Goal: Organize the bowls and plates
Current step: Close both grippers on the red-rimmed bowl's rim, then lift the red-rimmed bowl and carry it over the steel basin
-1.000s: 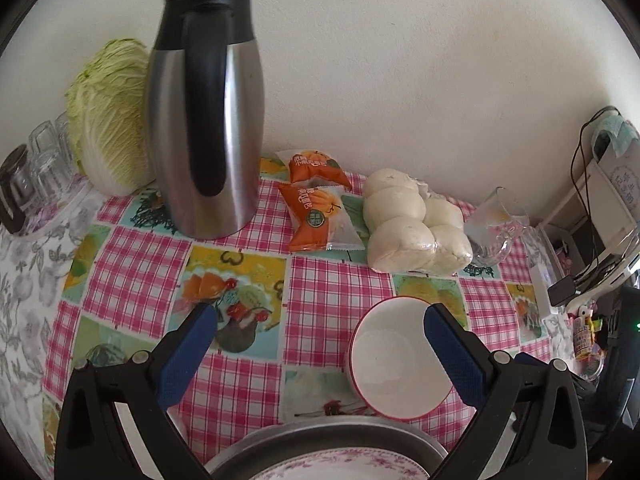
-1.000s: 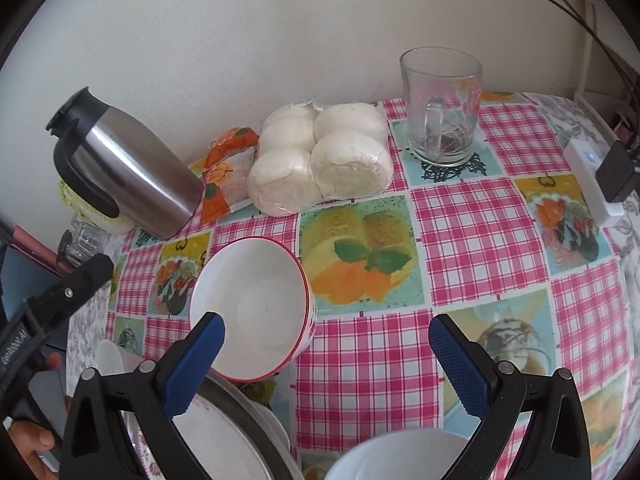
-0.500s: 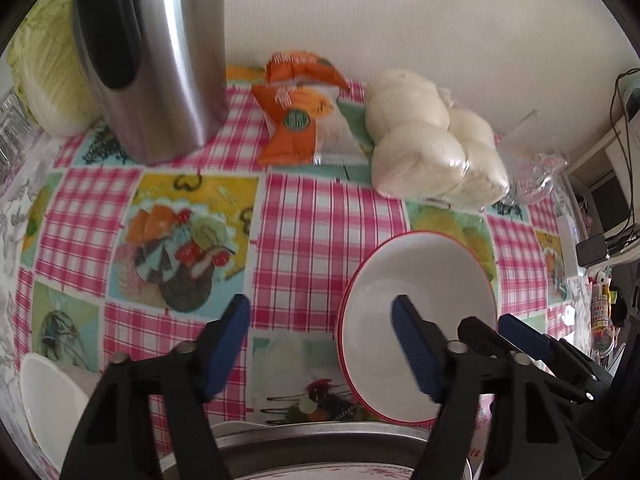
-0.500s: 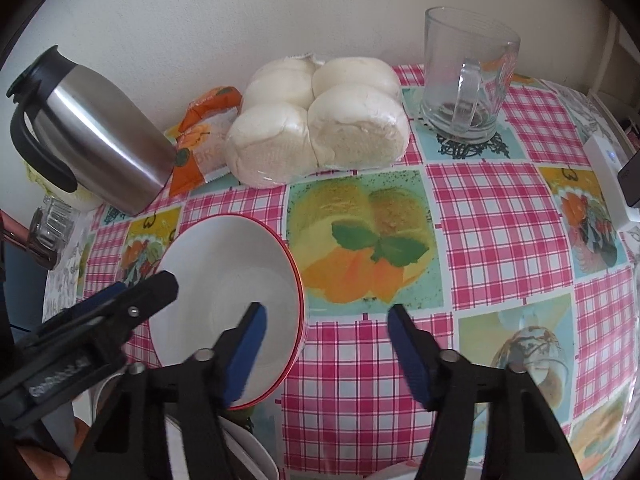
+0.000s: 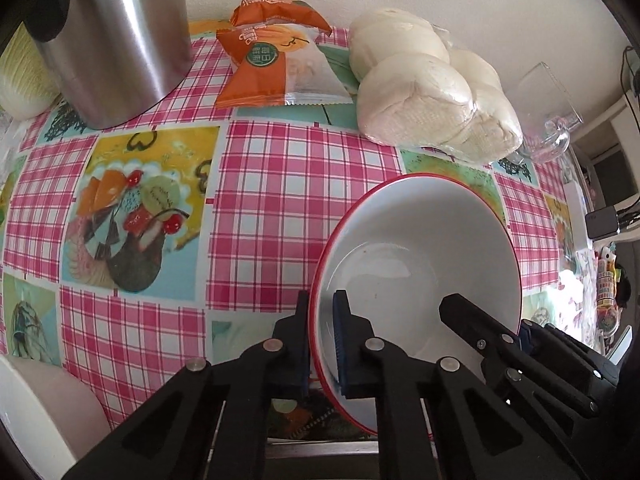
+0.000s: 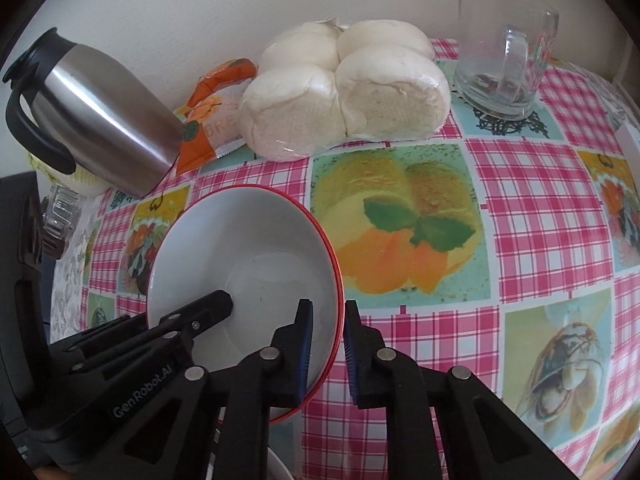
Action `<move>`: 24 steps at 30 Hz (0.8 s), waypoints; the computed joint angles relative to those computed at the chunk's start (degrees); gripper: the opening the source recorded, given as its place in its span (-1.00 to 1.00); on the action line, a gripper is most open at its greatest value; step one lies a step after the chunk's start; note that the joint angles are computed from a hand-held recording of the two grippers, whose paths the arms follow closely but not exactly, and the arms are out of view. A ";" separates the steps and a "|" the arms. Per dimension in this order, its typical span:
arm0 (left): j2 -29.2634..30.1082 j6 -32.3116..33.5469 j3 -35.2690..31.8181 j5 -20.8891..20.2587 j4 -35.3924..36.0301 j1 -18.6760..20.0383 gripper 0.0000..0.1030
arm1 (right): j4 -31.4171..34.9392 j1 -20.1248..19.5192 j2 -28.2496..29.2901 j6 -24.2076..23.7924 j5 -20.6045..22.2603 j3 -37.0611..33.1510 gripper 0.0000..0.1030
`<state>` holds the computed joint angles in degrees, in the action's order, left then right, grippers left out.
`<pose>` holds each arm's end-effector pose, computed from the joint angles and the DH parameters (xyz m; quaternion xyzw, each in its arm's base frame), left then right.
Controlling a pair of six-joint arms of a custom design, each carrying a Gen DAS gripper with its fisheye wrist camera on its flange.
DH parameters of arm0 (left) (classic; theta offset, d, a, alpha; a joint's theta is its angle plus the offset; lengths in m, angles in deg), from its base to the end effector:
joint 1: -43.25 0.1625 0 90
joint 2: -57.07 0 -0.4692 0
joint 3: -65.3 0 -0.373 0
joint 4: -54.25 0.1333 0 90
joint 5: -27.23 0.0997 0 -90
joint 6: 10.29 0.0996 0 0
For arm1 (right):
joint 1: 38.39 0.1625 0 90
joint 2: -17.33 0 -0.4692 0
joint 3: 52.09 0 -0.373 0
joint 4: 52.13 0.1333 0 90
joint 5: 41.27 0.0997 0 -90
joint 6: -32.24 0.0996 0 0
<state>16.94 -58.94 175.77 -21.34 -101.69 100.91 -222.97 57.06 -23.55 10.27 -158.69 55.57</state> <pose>-0.1408 -0.5948 0.0315 -0.1191 0.9271 -0.2022 0.2921 0.1459 -0.6089 0.0653 0.2003 -0.9436 0.0839 0.2499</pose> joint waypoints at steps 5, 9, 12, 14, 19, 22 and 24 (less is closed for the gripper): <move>0.24 0.39 -0.08 0.17 -1.09 -0.76 -0.81 | -0.53 -0.51 -0.69 0.78 0.48 0.52 -0.75; 0.83 0.25 -0.47 0.66 -2.48 -2.20 -0.81 | -1.61 -0.70 -2.34 0.84 1.15 1.34 -0.77; 0.96 -0.02 -1.23 1.63 -2.41 -3.66 -0.81 | -2.72 -0.42 -4.13 0.63 1.59 2.37 -0.77; 0.84 -0.56 -1.10 2.51 -2.97 -5.03 -0.81 | -4.14 -0.04 -5.52 0.03 1.70 3.52 -0.77; 0.24 -3.53 0.16 6.34 -2.79 -9.34 -0.81 | -7.47 0.92 -9.37 -1.71 2.01 7.24 -0.77; -0.44 -6.33 1.25 8.59 -1.21 -11.94 -0.80 | -8.50 1.55 -11.46 -1.63 2.37 9.34 -0.77; -0.89 -7.52 2.63 9.73 -1.44 -13.11 -0.80 | -9.35 2.01 -12.89 -1.97 2.30 11.04 -0.77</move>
<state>16.06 -66.45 178.40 -11.61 -103.14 87.80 -232.32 59.07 -36.44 8.30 -156.39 66.61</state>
